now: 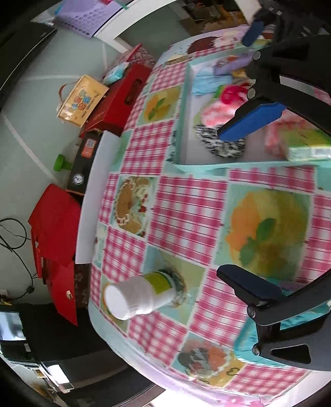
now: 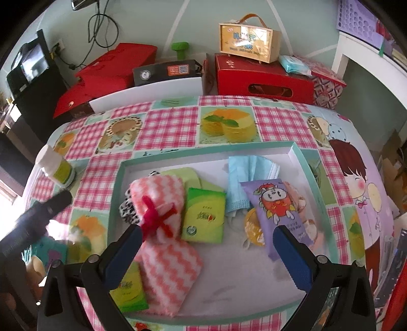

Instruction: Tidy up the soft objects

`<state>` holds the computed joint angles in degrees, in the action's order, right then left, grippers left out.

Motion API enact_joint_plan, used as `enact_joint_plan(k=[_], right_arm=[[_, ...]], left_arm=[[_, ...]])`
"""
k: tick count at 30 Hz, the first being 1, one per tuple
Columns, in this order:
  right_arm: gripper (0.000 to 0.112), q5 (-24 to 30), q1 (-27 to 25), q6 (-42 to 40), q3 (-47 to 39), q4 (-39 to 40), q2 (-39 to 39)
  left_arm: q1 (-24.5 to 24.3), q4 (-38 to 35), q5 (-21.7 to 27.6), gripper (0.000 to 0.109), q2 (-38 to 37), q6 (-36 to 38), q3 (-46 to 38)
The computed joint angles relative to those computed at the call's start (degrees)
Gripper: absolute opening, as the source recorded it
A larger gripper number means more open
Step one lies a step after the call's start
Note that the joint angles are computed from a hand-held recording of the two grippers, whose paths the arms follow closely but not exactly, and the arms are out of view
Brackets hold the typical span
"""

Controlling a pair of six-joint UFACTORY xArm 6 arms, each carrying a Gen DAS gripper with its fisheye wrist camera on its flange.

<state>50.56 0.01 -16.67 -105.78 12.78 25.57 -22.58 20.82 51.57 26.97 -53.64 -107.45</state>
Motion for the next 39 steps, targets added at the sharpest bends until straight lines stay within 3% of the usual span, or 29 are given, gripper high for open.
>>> enact_joint_plan(k=[9,12,17,24,30,39], right_arm=[[0.103,-3.9,-0.2,-1.7,12.9,0.2,-8.5],[0.103,-4.5,-0.5,-2.3,17.4,0.2,-11.4],[0.103,-5.3,-0.4,-3.5,22.1,0.6,-14.9],[0.103,-6.5,0.0,-4.5,26.5,-0.1,-18.7],[0.103,-7.0,0.2,-4.5,29.0,-0.7,-20.7],[0.103,-9.2,0.6,-5.1,32.9,-0.8,-23.0]], left_arm=[[-0.8,1.2,-4.9,0.097,-10.7,-2.3,15.4],[-2.0,4.2,-3.4,0.097,-12.3,-3.3,16.6],[-3.1,3.5,-6.6,0.097,-15.2,-2.3,20.1],[-4.8,5.0,-6.8,0.097,-18.2,-4.3,22.9],[-5.5,5.6,-3.9,0.097,-20.3,-5.5,25.1],[-8.8,13.9,7.5,0.097,-20.6,-11.1,25.1]])
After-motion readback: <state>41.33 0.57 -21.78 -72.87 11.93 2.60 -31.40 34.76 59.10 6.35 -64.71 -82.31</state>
